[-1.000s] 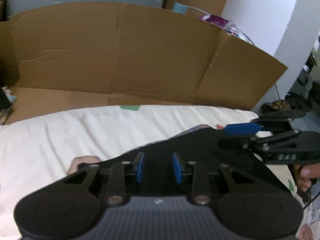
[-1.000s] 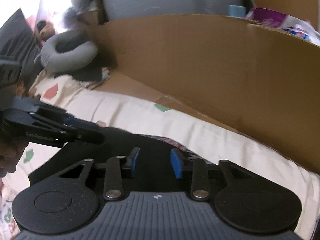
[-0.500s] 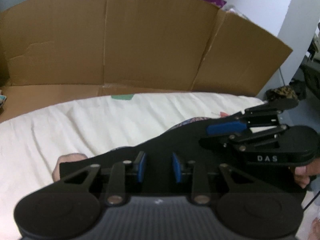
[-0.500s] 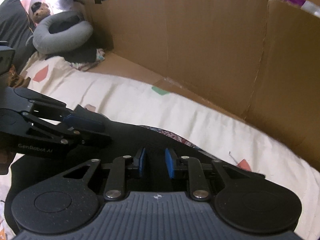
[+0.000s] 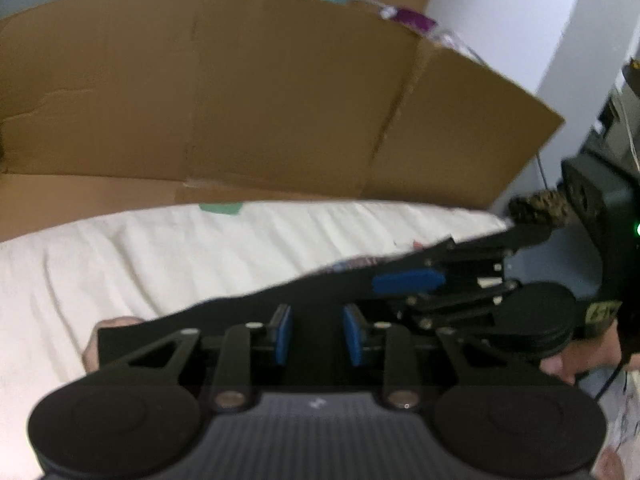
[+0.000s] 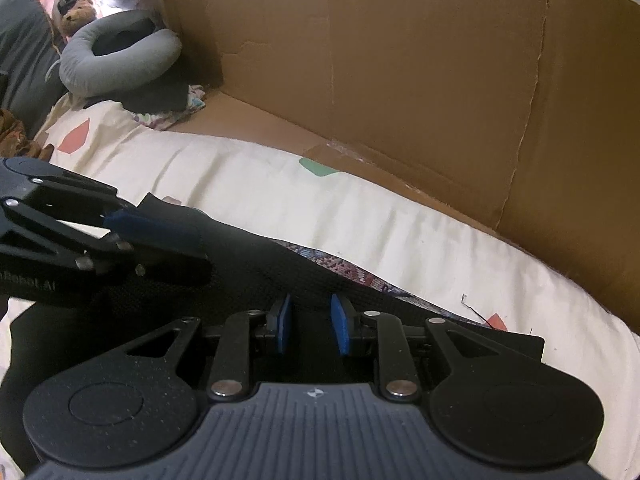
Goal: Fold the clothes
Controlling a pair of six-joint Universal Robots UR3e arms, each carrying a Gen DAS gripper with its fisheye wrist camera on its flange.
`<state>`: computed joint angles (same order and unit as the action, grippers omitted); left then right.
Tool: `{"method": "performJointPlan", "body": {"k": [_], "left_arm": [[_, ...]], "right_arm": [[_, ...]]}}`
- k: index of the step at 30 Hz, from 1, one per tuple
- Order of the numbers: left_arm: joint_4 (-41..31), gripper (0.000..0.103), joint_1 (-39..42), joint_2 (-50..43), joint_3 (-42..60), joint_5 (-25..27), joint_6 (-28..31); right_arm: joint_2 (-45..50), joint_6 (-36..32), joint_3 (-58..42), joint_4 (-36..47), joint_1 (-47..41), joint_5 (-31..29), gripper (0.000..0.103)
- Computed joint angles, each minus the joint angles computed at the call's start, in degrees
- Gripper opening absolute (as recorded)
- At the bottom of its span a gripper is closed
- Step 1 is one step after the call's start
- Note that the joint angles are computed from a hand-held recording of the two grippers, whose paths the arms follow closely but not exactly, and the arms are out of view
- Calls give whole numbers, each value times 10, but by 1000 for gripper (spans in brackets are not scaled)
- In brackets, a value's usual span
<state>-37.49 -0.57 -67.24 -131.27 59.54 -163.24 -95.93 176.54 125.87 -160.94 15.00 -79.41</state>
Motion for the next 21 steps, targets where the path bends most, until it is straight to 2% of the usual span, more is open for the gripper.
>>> {"method": "performJointPlan", "body": {"k": [3, 6, 10, 14, 21], "left_arm": [[38, 30, -7, -29, -14, 4, 16], [41, 27, 17, -57, -18, -16, 33], [61, 27, 2, -73, -16, 0, 58], [43, 27, 4, -63, -12, 3, 50], [58, 27, 5, -51, -28, 2, 45]], "right_arm": [[-3, -8, 9, -11, 2, -3, 29], [-2, -35, 1, 2, 4, -4, 29], [-5, -21, -19, 38, -6, 9, 29], [-26, -2, -60, 110, -9, 19, 30], [-100, -10, -6, 91, 1, 27, 30]]}}
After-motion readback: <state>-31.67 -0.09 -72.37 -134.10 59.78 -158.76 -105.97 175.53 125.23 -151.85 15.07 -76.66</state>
